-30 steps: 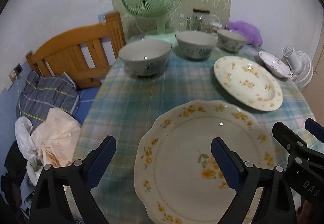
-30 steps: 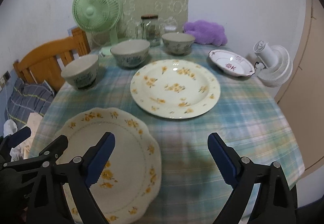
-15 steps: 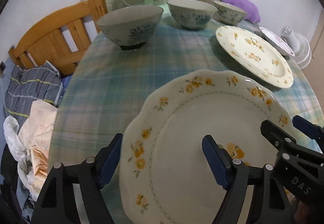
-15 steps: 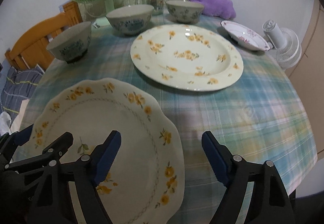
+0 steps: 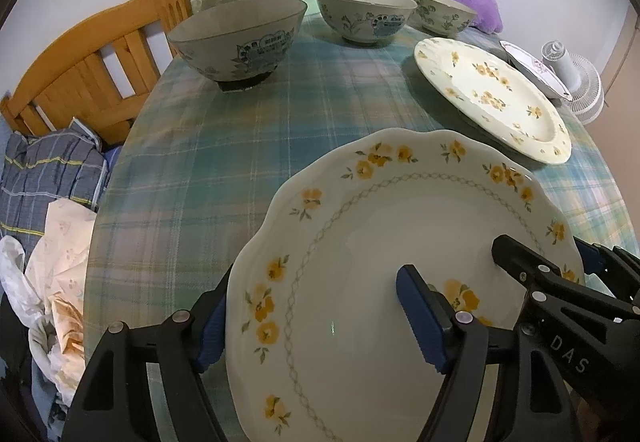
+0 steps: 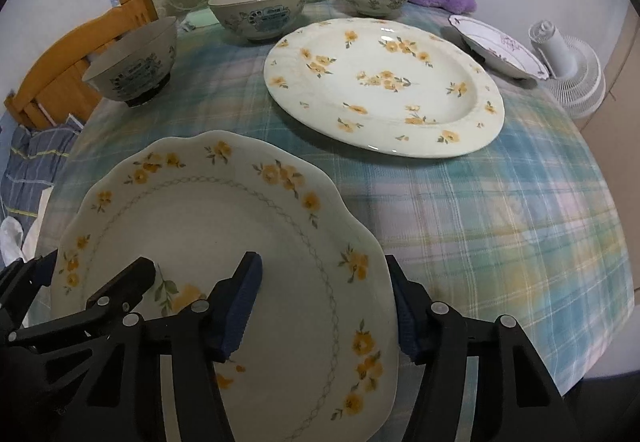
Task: Organize plates and bowls
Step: 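Carry the floral plate with the left tool past the other floral plate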
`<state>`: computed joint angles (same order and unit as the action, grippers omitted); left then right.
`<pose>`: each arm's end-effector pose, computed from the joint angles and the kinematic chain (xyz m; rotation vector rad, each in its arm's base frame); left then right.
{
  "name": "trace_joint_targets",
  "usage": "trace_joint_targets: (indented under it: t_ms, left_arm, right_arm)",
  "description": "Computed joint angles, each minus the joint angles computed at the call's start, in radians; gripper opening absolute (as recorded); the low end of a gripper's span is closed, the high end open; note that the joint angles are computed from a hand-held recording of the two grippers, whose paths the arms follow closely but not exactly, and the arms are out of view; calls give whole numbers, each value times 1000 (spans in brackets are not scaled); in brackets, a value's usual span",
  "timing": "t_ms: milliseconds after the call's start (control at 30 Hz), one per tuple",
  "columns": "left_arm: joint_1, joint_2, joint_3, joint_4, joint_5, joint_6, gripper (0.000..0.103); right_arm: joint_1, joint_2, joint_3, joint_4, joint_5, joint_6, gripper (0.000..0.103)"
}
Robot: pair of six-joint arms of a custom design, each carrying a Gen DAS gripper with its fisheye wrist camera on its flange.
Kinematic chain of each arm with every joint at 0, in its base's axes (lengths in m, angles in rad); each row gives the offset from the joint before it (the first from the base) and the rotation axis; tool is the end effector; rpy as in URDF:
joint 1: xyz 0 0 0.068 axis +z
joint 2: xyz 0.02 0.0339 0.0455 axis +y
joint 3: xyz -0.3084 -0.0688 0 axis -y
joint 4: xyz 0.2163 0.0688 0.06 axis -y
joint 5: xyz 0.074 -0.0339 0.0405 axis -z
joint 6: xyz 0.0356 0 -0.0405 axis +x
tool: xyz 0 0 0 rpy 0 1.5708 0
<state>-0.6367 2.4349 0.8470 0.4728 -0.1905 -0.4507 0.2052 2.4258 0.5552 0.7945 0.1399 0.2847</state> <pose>0.2925 -0.2079 -0.0014 0.1879 2.6475 -0.1013 0.2928 0.0559 -0.0046 0.1509 2.6249 -0.0177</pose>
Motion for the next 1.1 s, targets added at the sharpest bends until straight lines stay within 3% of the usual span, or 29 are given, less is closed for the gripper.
trace_joint_targets:
  t_ms: [300, 567, 767, 1100]
  left_arm:
    - [-10, -78, 19, -90, 32, 5, 76]
    - [-60, -107, 70, -132, 8, 18, 76]
    - [-116, -77, 185, -208, -26, -7, 76]
    - [-224, 16, 476, -437, -80, -110, 76]
  right_arm:
    - [-11, -121, -23, -115, 20, 7, 64]
    - [-77, -204, -87, -95, 29, -20, 64]
    - [-181, -204, -116, -13, -6, -93, 64]
    - [-441, -222, -54, -94, -146, -316, 64]
